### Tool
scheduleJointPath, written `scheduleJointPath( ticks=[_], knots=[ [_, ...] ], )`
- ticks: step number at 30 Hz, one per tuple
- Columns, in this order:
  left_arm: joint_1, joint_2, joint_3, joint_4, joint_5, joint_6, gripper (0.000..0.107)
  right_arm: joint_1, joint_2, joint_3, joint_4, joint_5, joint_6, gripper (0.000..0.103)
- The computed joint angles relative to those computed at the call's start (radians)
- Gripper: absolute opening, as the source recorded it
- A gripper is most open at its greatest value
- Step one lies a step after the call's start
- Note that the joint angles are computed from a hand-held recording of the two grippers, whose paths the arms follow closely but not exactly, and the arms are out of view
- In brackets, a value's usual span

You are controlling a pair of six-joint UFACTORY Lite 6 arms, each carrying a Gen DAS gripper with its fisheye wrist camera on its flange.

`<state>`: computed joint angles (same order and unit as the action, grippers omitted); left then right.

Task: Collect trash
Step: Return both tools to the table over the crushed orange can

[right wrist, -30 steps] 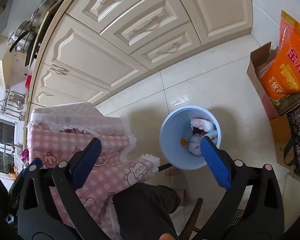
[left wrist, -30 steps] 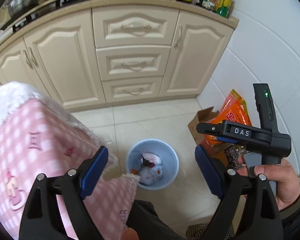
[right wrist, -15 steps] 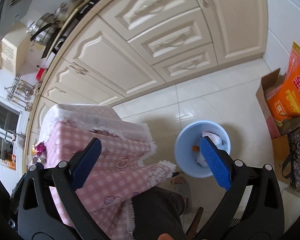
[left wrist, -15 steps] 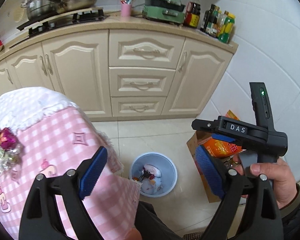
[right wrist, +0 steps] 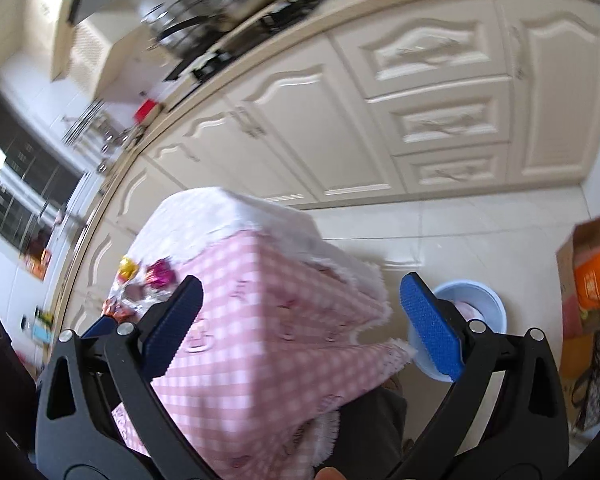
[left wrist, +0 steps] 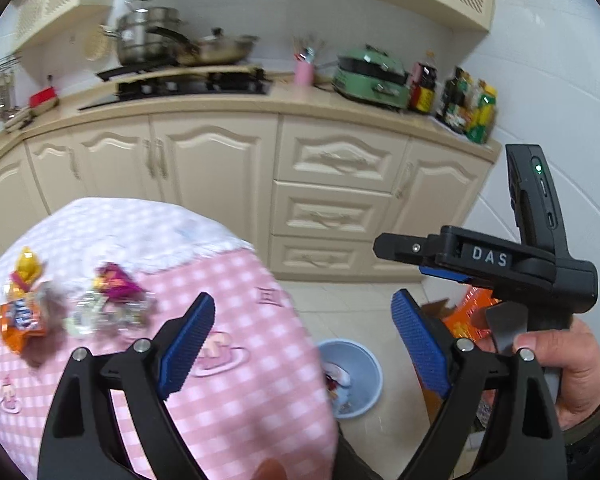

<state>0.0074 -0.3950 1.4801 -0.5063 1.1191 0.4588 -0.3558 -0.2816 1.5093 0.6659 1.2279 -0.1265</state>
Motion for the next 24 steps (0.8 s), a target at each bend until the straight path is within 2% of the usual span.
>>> scheduleJointPath(
  ticks=[7, 10, 14, 18, 24],
  knots=[
    [0.464, 0.011, 0.057, -0.217, 0.162, 0.268, 0.088, 0.345, 0.074, 0.145, -0.175, -0.101, 0.205, 0.097],
    [0.692, 0.058, 0.103, -0.304, 0.240, 0.390, 0.088, 0.505, 0.132, 0.229, -0.289, -0.130, 0.300, 0.097],
    [0.910, 0.124, 0.149, -0.371, 0.293, 0.501, 0.088, 0.694, 0.215, 0.340, -0.437, -0.142, 0.401, 0.097],
    [1.054, 0.215, 0.192, -0.381, 0.291, 0.585, 0.088, 0.849, 0.310, 0.441, -0.562, -0.131, 0.446, 0.097],
    [1.120, 0.421, 0.308, -0.331, 0.227, 0.574, 0.088, 0.984, 0.439, 0.506, -0.636, -0.116, 0.425, 0.097]
  ],
)
